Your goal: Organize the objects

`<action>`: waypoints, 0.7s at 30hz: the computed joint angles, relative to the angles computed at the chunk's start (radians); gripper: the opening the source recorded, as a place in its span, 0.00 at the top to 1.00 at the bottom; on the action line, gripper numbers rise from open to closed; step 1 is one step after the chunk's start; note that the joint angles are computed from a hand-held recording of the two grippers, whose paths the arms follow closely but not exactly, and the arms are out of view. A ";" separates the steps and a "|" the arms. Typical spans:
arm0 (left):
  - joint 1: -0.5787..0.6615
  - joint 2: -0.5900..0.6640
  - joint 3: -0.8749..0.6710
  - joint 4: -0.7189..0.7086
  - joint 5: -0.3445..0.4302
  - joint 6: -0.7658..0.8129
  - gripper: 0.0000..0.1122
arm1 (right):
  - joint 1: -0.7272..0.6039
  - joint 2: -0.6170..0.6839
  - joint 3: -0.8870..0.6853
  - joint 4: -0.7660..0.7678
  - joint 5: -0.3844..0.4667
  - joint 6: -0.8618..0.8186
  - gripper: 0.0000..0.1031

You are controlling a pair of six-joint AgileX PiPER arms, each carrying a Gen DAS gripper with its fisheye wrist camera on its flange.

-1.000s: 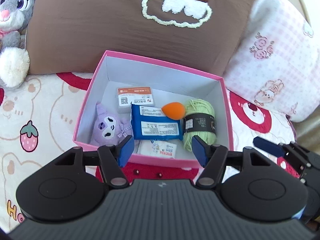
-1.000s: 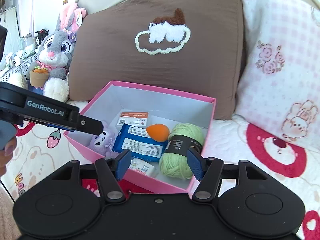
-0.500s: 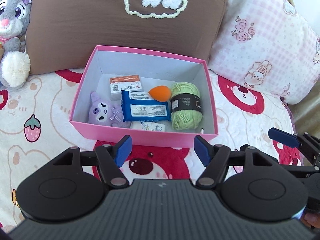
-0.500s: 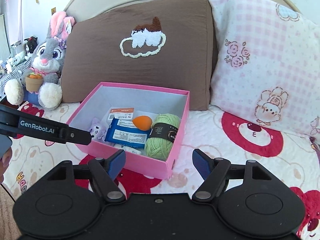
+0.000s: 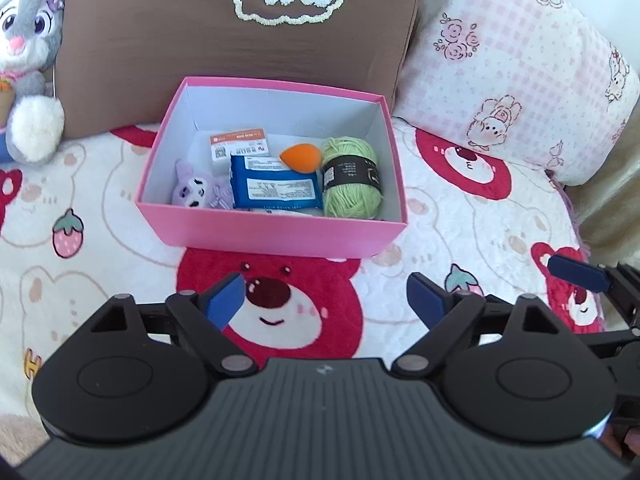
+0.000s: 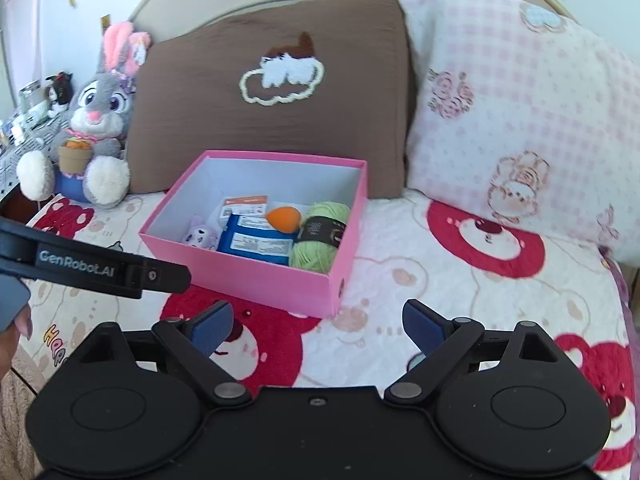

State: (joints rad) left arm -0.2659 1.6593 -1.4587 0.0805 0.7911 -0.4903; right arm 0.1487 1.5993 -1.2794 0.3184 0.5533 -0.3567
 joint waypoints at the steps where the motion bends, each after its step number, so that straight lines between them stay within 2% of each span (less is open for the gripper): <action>1: -0.003 -0.004 0.009 0.002 -0.007 -0.012 0.13 | 0.001 -0.006 0.008 -0.027 -0.005 0.032 0.09; 4: -0.016 -0.007 0.022 0.014 -0.003 -0.044 0.09 | 0.006 -0.025 0.038 -0.116 -0.033 0.134 0.08; 7: -0.042 -0.005 0.028 0.067 0.024 -0.093 0.09 | -0.006 -0.039 0.064 -0.133 -0.048 0.179 0.08; 10: -0.061 -0.009 0.041 0.110 0.037 -0.118 0.09 | 0.016 -0.047 0.091 -0.306 -0.080 0.348 0.08; 13: -0.084 -0.007 0.037 0.148 0.078 -0.149 0.09 | 0.034 -0.022 0.055 -0.448 -0.018 0.492 0.07; 21: -0.120 -0.042 0.102 0.195 0.051 -0.179 0.09 | 0.023 -0.023 0.051 -0.390 0.019 0.448 0.07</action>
